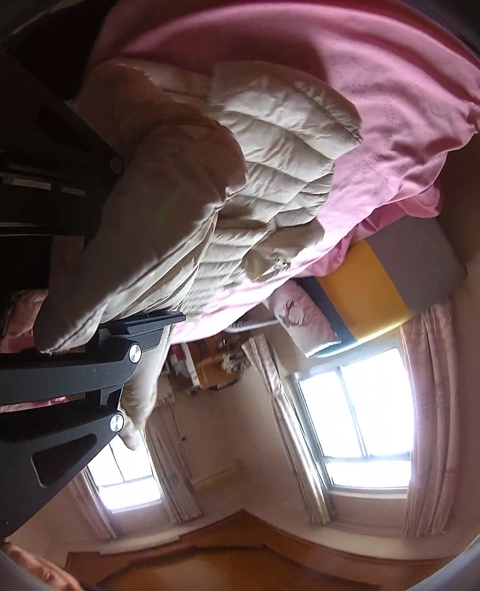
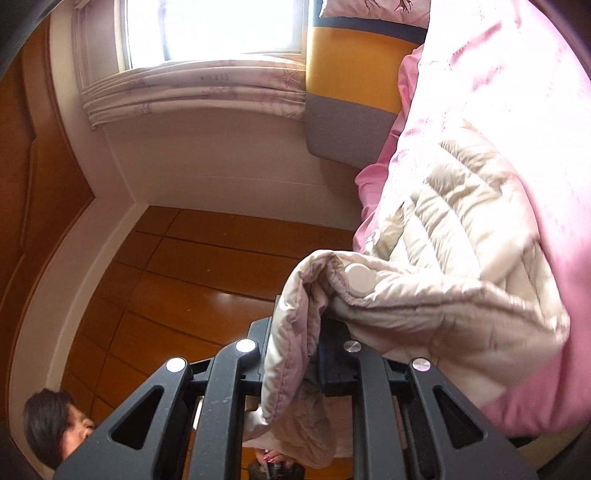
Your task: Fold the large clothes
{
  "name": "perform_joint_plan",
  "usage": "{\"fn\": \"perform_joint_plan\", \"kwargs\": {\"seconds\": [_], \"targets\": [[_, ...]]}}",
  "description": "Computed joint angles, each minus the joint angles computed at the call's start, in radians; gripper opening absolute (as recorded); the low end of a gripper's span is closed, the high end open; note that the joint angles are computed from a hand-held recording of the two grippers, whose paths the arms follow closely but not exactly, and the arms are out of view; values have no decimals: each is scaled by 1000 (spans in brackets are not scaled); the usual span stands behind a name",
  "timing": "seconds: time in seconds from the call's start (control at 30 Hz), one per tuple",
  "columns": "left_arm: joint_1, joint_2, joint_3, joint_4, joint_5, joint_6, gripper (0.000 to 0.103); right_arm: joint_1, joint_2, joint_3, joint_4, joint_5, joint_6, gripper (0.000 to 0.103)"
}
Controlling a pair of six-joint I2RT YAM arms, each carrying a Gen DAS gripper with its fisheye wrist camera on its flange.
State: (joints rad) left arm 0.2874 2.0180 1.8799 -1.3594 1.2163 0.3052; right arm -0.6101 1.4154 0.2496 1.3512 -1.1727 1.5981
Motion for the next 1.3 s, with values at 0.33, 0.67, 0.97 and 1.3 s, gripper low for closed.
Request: {"fn": "perform_joint_plan", "kwargs": {"seconds": [0.33, 0.67, 0.97, 1.3], "targets": [[-141, 96, 50, 417, -264, -338, 25, 136, 197, 186, -355, 279, -287, 17], [-107, 90, -109, 721, -213, -576, 55, 148, 11, 200, -612, 457, -523, 78], [-136, -112, -332, 988, -477, -551, 94, 433, -63, 637, -1493, 879, -1154, 81], [-262, -86, -349, 964, -791, -280, 95, 686, 480, 1146, -1825, 1306, -1468, 42]]}}
